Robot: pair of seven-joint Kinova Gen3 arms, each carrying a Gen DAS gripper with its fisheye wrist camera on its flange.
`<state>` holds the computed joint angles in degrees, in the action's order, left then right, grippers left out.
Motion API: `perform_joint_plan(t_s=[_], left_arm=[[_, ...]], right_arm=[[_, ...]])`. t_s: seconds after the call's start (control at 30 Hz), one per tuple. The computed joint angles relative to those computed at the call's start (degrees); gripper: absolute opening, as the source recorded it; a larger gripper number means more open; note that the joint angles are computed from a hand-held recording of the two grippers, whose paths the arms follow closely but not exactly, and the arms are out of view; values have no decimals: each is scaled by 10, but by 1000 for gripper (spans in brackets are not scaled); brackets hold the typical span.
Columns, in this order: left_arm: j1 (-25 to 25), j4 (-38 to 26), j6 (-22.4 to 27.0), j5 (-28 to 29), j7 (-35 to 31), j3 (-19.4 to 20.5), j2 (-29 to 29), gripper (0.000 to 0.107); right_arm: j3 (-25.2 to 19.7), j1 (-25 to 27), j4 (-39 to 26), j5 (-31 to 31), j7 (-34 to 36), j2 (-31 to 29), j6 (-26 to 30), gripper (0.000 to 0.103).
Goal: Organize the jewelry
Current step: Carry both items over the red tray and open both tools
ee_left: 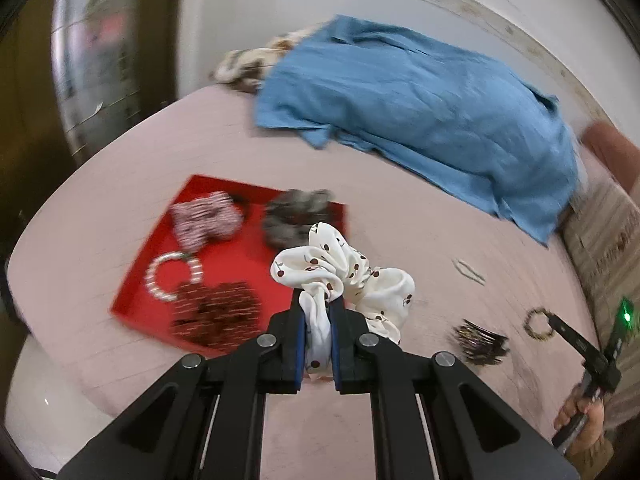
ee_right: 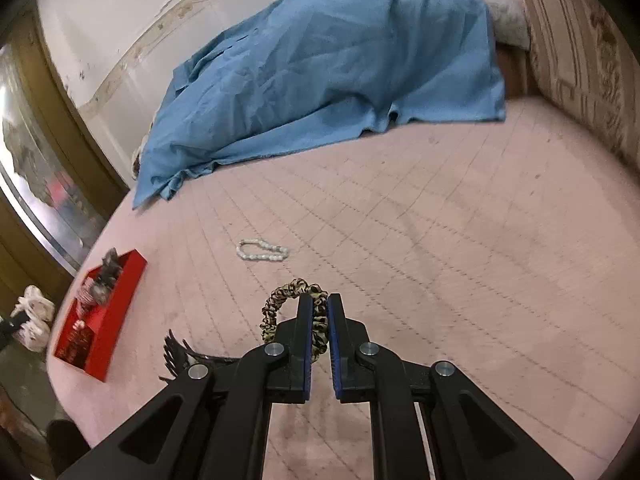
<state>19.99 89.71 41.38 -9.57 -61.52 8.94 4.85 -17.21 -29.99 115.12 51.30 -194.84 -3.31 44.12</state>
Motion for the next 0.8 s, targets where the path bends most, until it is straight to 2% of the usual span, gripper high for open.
perform_joint_plan(t_s=[0.13, 0.23, 0.33, 0.47, 0.6, 0.8], left_arm=[[-34, 30, -24, 31, -11, -17, -18, 10], [-57, 41, -44, 66, -34, -23, -21, 10], [-81, 37, -56, 125, -78, -25, -7, 10], [-92, 22, -67, 171, -119, -18, 29, 10], [-96, -2, -71, 200, -146, -11, 72, 10], [-107, -61, -38, 217, -176, -10, 139, 10]], right_arm=[[-9, -9, -16, -6, 1, -6, 33, 8], [-15, -11, -25, -13, -3, -15, 32, 8], [-20, -14, -49, -21, 6, -8, 25, 8], [-18, -30, -102, -32, 50, 24, 20, 8], [2, -56, -161, -58, 101, 67, 4, 8], [30, -85, -261, -122, 198, 138, -20, 8]])
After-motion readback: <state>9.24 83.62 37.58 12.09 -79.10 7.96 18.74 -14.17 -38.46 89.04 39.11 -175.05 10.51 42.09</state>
